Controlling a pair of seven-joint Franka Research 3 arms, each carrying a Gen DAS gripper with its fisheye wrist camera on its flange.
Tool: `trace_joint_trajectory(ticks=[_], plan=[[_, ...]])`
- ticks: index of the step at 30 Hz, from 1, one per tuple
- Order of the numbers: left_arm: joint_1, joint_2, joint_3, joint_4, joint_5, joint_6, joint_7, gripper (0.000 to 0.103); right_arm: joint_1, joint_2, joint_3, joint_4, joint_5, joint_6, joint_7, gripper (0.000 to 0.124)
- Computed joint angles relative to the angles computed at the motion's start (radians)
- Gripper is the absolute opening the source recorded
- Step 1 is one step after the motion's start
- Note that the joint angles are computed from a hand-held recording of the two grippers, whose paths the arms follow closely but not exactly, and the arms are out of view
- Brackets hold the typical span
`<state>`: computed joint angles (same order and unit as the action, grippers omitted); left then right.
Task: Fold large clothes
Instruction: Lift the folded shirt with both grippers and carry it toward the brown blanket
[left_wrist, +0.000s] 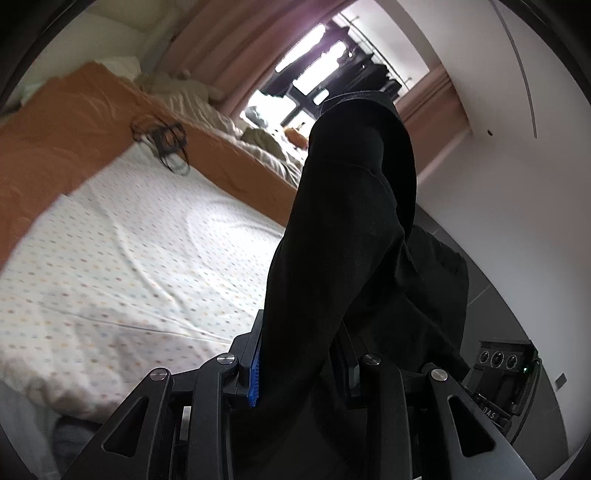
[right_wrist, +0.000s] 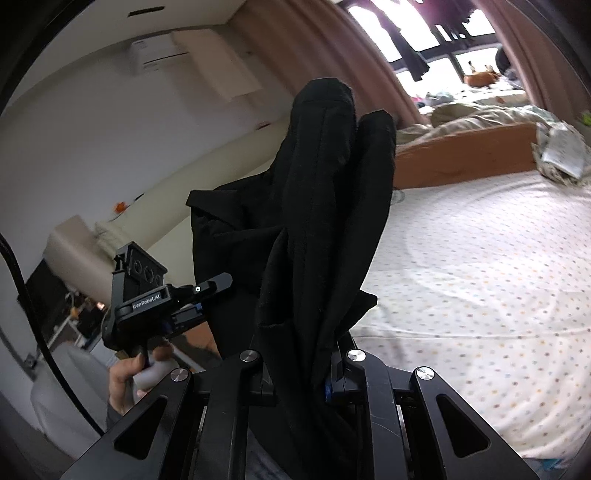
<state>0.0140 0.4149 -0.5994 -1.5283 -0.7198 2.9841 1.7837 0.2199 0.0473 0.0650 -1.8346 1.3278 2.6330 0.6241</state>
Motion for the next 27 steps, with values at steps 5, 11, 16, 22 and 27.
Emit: trace_joint_trajectory(ticks=[5,11,16,22,27], plan=[[0.097,-0.127,-0.033,-0.119,-0.156,-0.014,0.112,0.032,0.033,-0.013,0.024,-0.004,0.015,0.005,0.001,0.017],[0.143,-0.307,-0.005,-0.276,-0.390,-0.018,0.275,0.032,0.081,0.002,0.051,0.015,0.071,0.035,0.015,0.017],[0.120,-0.402,0.065,-0.359,-0.528,-0.036,0.377,0.032,0.118,-0.009,0.071,-0.011,0.179,0.086,-0.038,0.017],[0.078,-0.471,0.170,-0.421,-0.622,-0.066,0.451,0.032,0.158,0.003,0.085,0.000,0.237,0.138,-0.050,0.017],[0.047,-0.487,0.263,-0.440,-0.647,-0.085,0.477,0.032,0.184,0.040,0.099,0.040,0.201,0.172,-0.014,0.017]])
